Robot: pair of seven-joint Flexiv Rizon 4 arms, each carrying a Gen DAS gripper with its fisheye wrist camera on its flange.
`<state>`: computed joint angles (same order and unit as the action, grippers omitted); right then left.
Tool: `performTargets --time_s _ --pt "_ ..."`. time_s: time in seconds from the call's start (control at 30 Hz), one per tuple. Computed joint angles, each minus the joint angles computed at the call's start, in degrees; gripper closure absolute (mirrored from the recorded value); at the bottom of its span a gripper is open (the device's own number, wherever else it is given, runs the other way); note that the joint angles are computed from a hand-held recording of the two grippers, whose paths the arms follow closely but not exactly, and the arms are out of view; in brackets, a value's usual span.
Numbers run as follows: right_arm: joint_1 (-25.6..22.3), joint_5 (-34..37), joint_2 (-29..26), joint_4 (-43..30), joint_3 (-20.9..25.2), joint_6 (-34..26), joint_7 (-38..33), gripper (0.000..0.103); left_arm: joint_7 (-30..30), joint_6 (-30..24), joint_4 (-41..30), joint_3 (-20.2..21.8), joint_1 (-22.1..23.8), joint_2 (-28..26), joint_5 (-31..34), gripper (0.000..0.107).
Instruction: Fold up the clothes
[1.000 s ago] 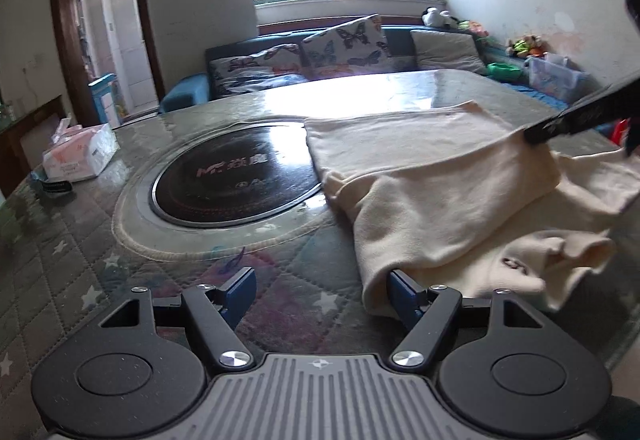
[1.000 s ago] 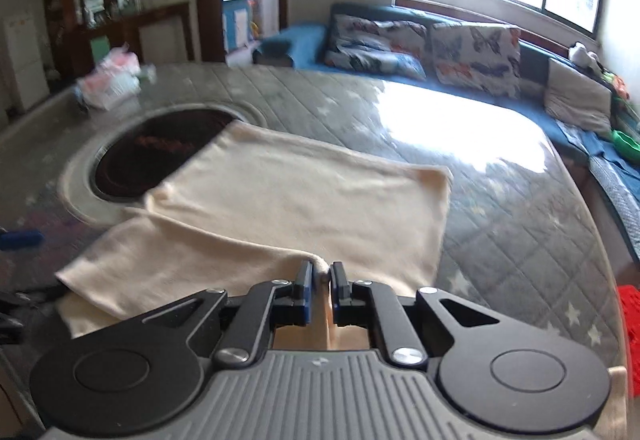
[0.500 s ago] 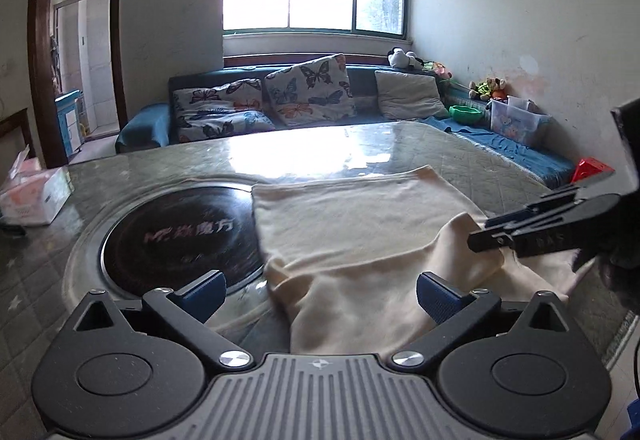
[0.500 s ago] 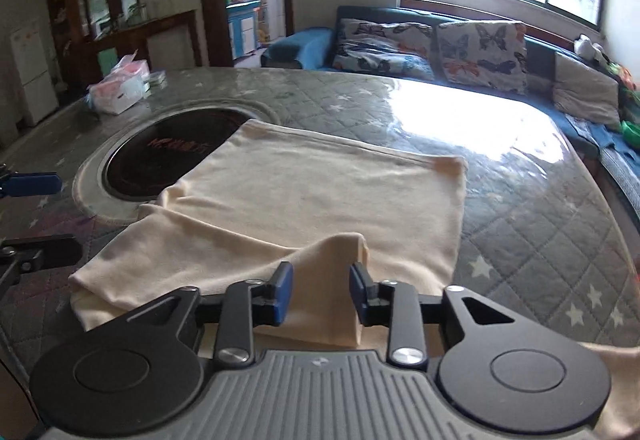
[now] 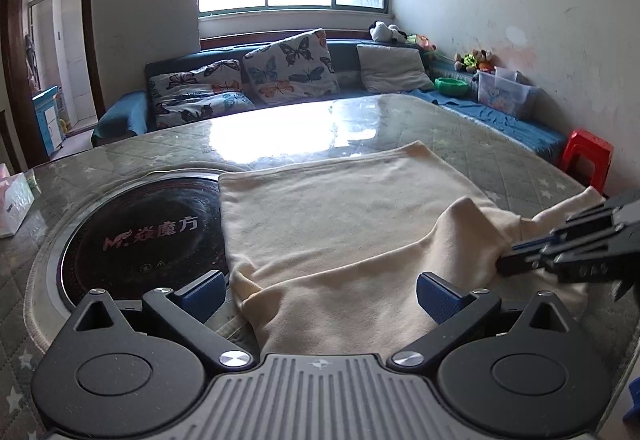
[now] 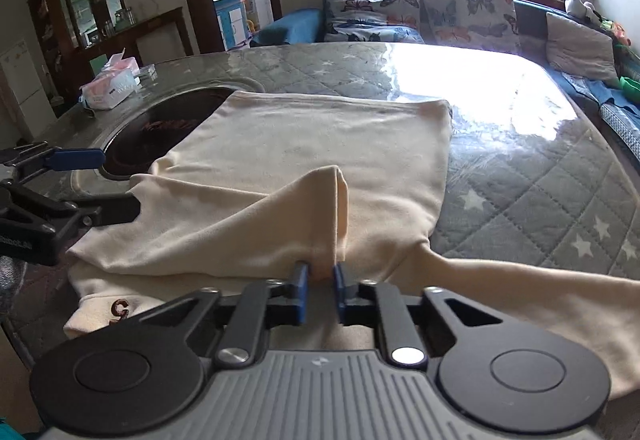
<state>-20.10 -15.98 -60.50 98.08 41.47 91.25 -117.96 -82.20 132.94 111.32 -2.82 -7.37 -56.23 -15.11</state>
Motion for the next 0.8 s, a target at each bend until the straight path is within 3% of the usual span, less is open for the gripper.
performTargets --time_s 0.3,0.57,0.67,0.8 --pt "-6.4 -0.8 1.9 4.4 4.8 0.6 -2.0 0.097 0.7 -0.2 0.5 -0.2 1.9 0.3 3.1 0.004" --pt "-3.0 -0.6 4.1 5.5 -0.8 3.3 0.3 0.091 2.4 -1.4 0.2 0.3 1.8 0.6 3.8 0.004" --pt "-3.0 -2.4 3.9 5.8 -0.9 5.9 1.4 0.083 2.9 -2.0 -0.6 0.7 1.0 0.4 1.9 0.004" --pt "-3.5 -6.0 1.8 4.8 1.0 6.3 3.1 0.083 3.8 -2.9 -2.4 1.6 -0.9 -0.4 -1.5 0.004"
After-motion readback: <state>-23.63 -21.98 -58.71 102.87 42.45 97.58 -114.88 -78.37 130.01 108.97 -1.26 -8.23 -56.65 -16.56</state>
